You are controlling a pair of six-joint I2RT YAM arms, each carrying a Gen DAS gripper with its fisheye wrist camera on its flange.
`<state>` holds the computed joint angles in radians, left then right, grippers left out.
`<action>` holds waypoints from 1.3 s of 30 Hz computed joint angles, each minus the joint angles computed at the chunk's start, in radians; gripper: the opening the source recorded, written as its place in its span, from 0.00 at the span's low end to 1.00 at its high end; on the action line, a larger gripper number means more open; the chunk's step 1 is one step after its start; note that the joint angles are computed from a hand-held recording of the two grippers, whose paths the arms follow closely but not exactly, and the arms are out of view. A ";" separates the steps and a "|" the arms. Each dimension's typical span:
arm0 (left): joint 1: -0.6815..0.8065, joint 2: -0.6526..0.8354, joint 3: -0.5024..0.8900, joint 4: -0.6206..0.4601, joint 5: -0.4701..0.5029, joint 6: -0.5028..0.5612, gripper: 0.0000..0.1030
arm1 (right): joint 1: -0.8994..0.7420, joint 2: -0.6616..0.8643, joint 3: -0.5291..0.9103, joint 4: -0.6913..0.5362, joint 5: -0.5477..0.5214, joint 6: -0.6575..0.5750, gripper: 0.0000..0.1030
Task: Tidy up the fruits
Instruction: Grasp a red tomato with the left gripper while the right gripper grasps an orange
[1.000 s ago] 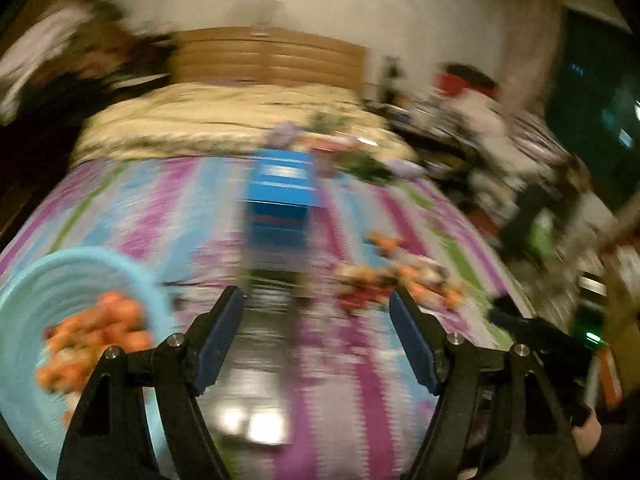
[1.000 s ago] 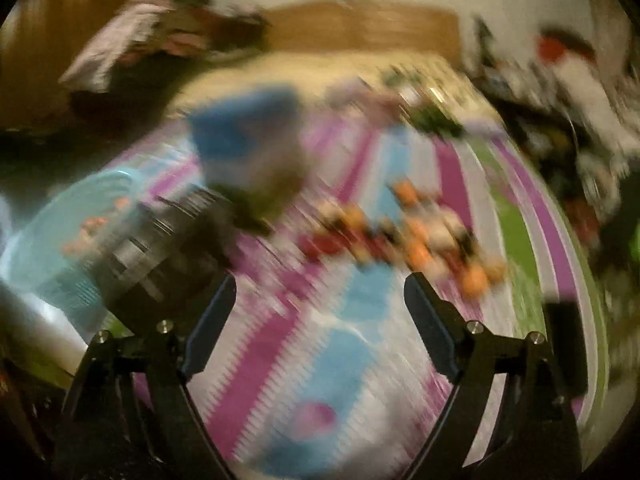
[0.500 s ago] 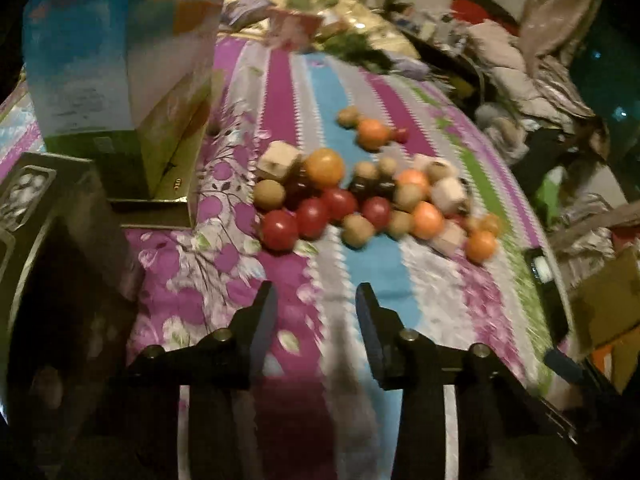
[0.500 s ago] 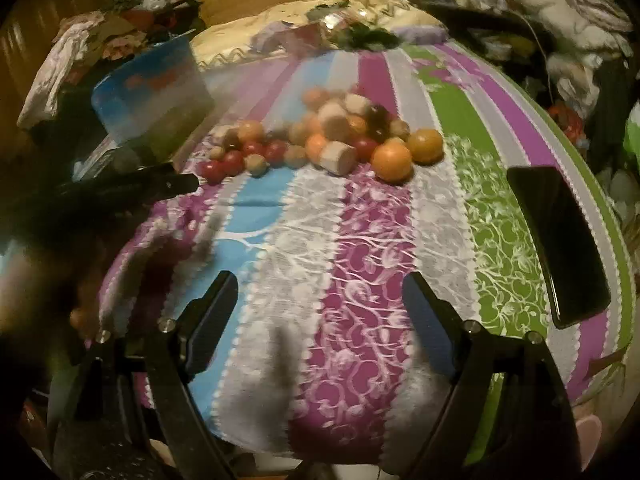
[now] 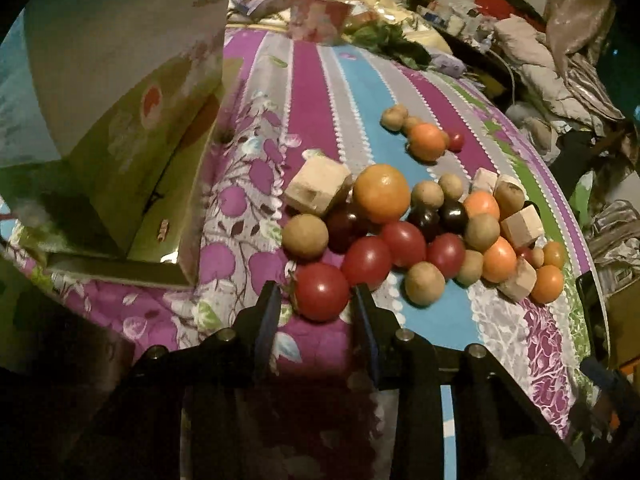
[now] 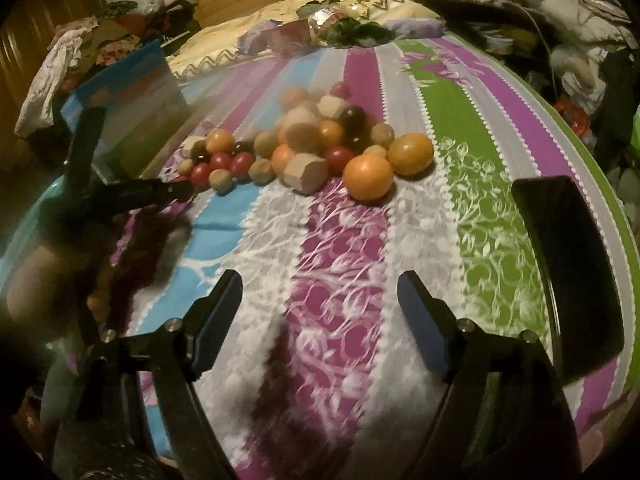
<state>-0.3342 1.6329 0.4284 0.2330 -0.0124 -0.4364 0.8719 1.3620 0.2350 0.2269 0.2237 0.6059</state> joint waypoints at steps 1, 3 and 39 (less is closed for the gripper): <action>0.001 0.006 -0.005 0.020 0.002 0.002 0.37 | -0.025 0.020 0.005 0.018 -0.013 -0.019 0.78; 0.006 0.025 -0.005 0.052 0.011 0.007 0.37 | -0.058 0.059 0.018 0.041 -0.025 -0.045 0.77; -0.408 -0.303 0.014 -0.218 -0.303 -0.172 0.28 | -0.077 0.089 0.165 -0.077 0.169 -0.050 0.38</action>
